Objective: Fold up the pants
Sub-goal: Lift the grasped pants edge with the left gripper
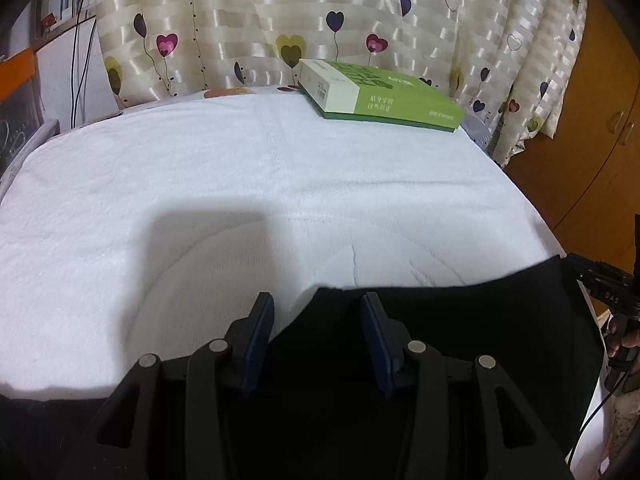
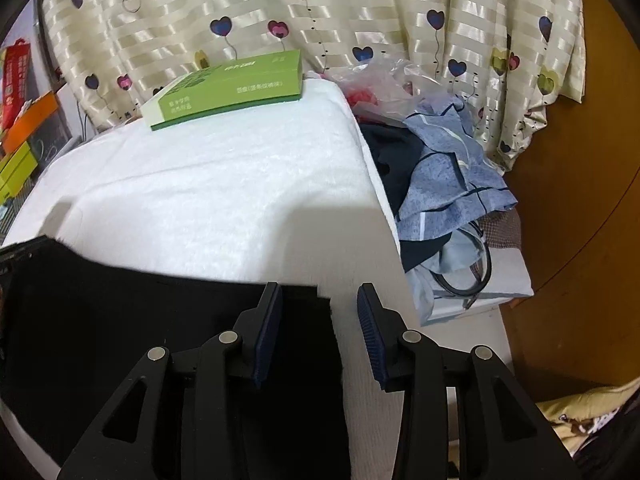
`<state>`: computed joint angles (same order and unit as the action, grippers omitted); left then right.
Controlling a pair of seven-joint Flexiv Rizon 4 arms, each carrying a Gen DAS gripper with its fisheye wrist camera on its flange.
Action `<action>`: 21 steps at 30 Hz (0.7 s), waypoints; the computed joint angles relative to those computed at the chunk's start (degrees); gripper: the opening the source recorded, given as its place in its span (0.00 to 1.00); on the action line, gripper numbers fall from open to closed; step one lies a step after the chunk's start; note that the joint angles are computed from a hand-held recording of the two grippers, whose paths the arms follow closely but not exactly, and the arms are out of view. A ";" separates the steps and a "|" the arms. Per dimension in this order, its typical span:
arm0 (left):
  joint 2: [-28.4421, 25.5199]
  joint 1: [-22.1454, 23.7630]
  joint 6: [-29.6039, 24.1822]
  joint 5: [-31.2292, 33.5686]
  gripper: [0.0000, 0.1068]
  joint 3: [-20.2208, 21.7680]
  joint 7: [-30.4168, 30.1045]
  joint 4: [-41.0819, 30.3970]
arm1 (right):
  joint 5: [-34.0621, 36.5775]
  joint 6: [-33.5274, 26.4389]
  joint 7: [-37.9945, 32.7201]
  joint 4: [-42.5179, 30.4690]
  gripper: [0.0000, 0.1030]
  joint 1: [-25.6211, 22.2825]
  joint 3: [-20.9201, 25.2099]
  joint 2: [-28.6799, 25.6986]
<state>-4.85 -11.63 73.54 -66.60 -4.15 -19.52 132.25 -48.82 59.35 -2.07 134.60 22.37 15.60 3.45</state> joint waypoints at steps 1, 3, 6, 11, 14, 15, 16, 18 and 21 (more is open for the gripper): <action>-0.13 0.03 -0.01 0.20 0.45 0.01 -0.35 -0.15 | -0.32 -0.30 0.04 -0.22 0.39 0.00 -0.04 -0.20; -0.29 0.01 0.36 0.74 0.45 -0.05 -0.74 -0.25 | 0.30 -0.72 0.04 -0.51 0.39 0.12 -0.02 -0.27; -0.28 0.17 0.32 2.59 0.45 0.09 -2.68 -0.35 | -1.03 0.05 3.68 0.78 0.39 -0.40 0.31 2.12; 2.39 -0.07 -0.17 1.99 0.45 0.50 -2.65 1.25 | -1.70 -0.62 7.94 4.08 0.40 -0.96 3.22 8.19; 4.86 -1.34 -0.01 -2.21 0.45 0.96 -0.13 2.75 | 3.99 -2.15 7.10 6.12 0.40 0.69 5.49 11.27; 5.71 -1.69 -0.57 -3.03 0.45 1.30 0.38 3.21 | 5.51 -3.21 8.00 6.97 0.40 1.30 6.66 12.53; 6.70 -2.03 -1.45 -3.59 0.45 1.69 0.77 3.76 | 6.43 -4.03 9.05 7.59 0.40 1.69 7.57 13.48; 8.78 -2.82 -2.81 -3.96 0.45 2.32 1.24 5.13 | 8.50 -4.79 11.27 9.00 0.40 2.63 9.03 15.36; 11.62 -4.27 -3.47 -3.14 0.45 2.84 1.94 7.34 | 10.41 -6.72 13.09 9.96 0.40 4.03 10.86 16.92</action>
